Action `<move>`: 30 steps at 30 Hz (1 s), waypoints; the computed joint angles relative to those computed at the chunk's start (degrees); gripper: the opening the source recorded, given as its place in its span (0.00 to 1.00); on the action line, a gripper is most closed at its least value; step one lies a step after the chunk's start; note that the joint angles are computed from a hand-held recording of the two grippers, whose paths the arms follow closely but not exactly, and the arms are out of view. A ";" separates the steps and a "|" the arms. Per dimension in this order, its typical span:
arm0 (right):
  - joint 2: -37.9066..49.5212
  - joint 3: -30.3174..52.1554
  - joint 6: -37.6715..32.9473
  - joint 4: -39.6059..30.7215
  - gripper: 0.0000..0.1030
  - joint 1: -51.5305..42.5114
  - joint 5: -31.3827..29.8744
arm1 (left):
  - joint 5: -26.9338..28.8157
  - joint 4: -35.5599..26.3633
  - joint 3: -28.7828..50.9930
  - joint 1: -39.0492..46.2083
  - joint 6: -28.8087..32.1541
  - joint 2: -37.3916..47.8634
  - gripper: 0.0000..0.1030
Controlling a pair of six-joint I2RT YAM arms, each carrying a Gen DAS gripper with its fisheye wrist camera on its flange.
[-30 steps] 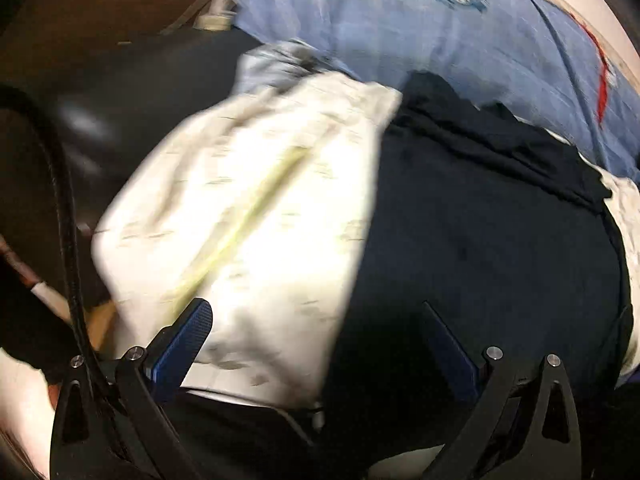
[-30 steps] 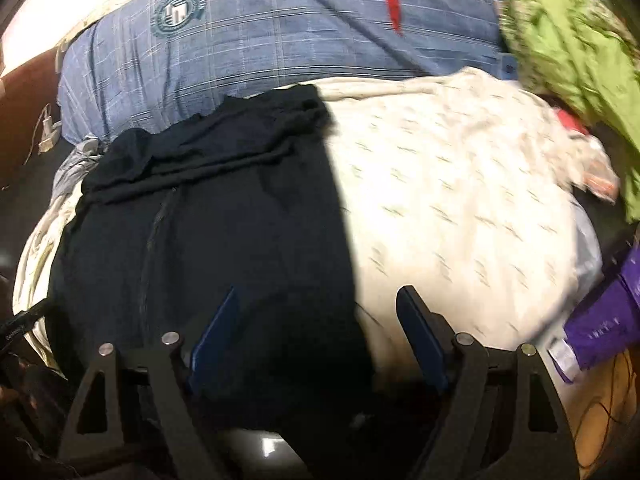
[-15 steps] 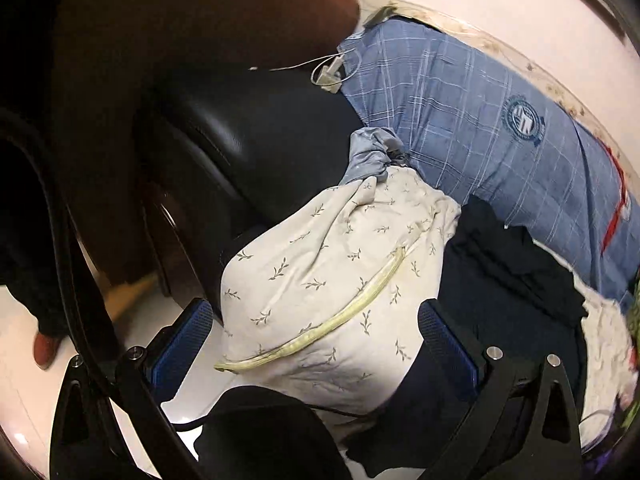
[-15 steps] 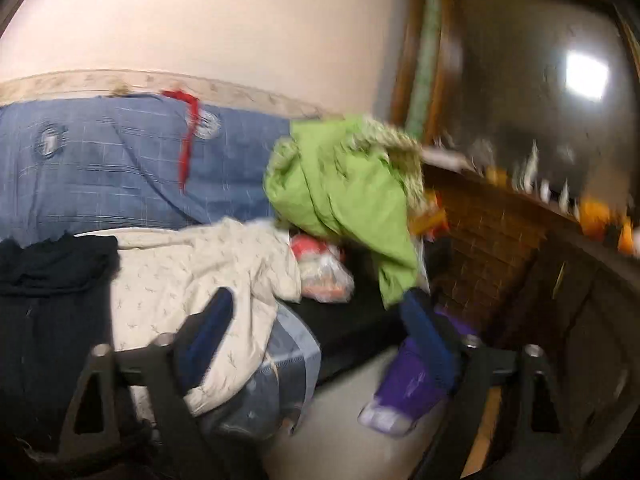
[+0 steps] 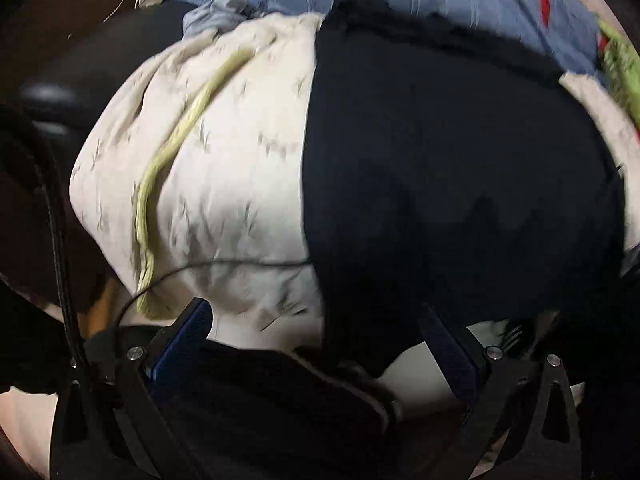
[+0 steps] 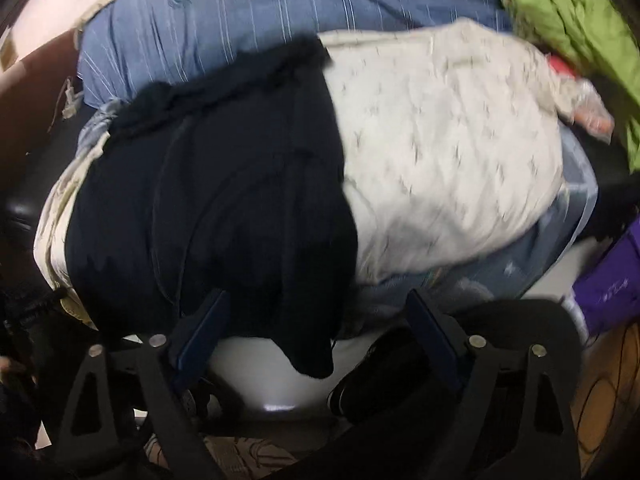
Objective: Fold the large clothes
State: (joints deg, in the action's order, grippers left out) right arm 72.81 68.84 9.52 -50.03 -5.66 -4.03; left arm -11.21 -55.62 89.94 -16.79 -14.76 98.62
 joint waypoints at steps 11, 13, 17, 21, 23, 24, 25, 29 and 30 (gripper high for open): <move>-0.33 1.61 -0.81 -0.09 0.86 -3.69 1.48 | 15.05 -2.23 7.35 2.89 0.81 11.03 0.74; -0.53 1.57 -0.61 -0.43 0.86 -4.34 1.83 | 20.49 -0.51 7.04 3.78 -0.63 11.34 0.41; -1.45 2.06 -1.36 0.24 0.86 -5.44 -0.54 | 22.38 -0.29 6.75 4.61 -2.45 10.85 0.11; -1.93 3.05 -3.45 4.94 0.86 -4.44 -0.99 | 21.51 0.28 5.04 4.32 -3.44 8.58 0.11; -1.82 3.13 -3.62 10.38 0.88 -3.88 -1.87 | 20.87 0.02 5.09 3.88 -3.52 8.34 0.11; -1.66 2.91 -3.21 14.27 0.88 -3.56 -2.45 | 20.69 -0.27 5.34 3.77 -3.50 8.41 0.11; -1.18 2.93 -2.38 18.18 0.88 -3.11 -3.04 | 20.45 -0.47 5.66 3.64 -3.58 8.64 0.11; 3.15 5.68 5.61 30.85 0.91 -2.54 -9.09 | 20.27 -0.85 6.71 3.67 -3.82 9.34 0.14; 4.78 7.11 10.47 34.37 0.92 -3.03 -13.72 | 20.47 -0.77 6.58 3.87 -3.89 9.25 0.15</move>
State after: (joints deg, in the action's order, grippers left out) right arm 77.59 75.96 19.99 -15.66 -8.68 -17.75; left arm 9.26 -56.39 96.52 -12.92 -18.65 107.87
